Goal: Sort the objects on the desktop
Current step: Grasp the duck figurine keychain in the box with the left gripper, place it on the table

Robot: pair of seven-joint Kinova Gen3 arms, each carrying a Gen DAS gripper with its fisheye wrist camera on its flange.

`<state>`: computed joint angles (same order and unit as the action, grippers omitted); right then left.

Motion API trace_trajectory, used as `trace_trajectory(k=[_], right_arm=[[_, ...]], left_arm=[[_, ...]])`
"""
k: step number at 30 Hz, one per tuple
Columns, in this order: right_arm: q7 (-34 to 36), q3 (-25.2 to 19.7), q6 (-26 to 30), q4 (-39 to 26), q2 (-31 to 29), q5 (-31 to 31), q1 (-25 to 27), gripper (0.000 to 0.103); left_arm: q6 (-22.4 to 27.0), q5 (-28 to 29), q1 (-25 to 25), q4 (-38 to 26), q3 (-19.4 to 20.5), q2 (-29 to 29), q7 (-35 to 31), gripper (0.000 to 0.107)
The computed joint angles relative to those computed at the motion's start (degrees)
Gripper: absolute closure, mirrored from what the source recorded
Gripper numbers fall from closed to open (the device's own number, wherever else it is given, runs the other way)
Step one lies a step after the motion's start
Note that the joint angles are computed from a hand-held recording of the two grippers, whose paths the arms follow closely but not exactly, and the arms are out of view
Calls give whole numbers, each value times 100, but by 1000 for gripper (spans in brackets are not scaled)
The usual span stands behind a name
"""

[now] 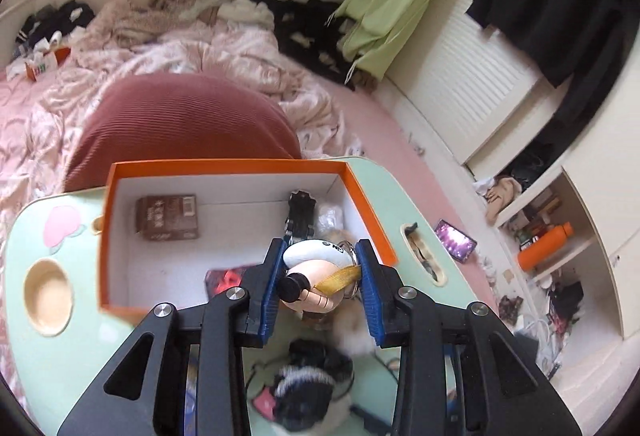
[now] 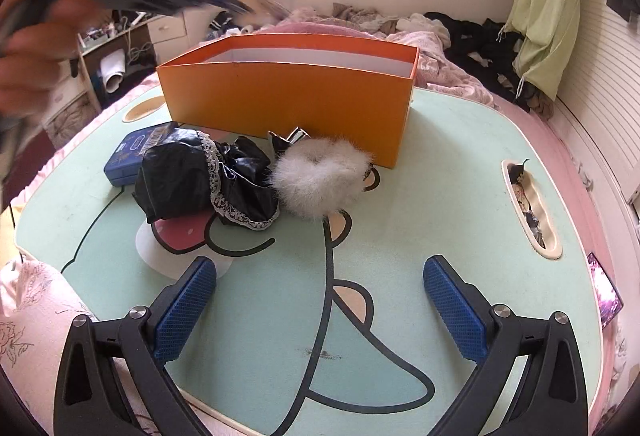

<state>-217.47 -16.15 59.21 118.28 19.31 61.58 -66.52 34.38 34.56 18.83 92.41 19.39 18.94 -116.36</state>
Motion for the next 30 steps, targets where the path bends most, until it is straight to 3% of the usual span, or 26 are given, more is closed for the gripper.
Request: trace_trajectory(k=[3,5,8,10,11,15,18,21,26,30], right_arm=[[-2,-2,2,2,1,2,-1,0],[0,-5,5,3,0,-2,0,0],[-3,-4,6,-2,3,0,-2,0],[-1,-4,6,-4,4,-1,-2,0],[-10,-5,5,4,-1,2,-5,0],[-2,-3,11,-8,7,-2,-6,0],[-4,-3,14,-11,10,-3,-8,0],[-7,-3,16,-9,10,-3,-11,0],[-11,-4,20,-5,9,-3,-14,0],[-15,-4,17,-10,13,1,-14,0]], left_arm=[[-497,340,75,703,-162,-346,-442,71],[-648,430,476,985,-657,-412,-593,71],[-635,1040,1117,1047,-1443,-250,-1149,71],[-581,1506,1447,1083,-1884,-181,-1527,64],[-660,1739,1543,1188,-2004,-208,-1731,55],[-1235,2581,1473,1746,-1821,-572,-2661,42],[-1304,3002,1957,2216,-2373,-1001,-3271,27],[-1600,2714,2750,2589,-3074,-1251,-3155,26],[-2287,1636,4077,2962,-4114,-1091,-2002,26],[-2158,1051,5102,2791,-5152,-648,-1074,26]])
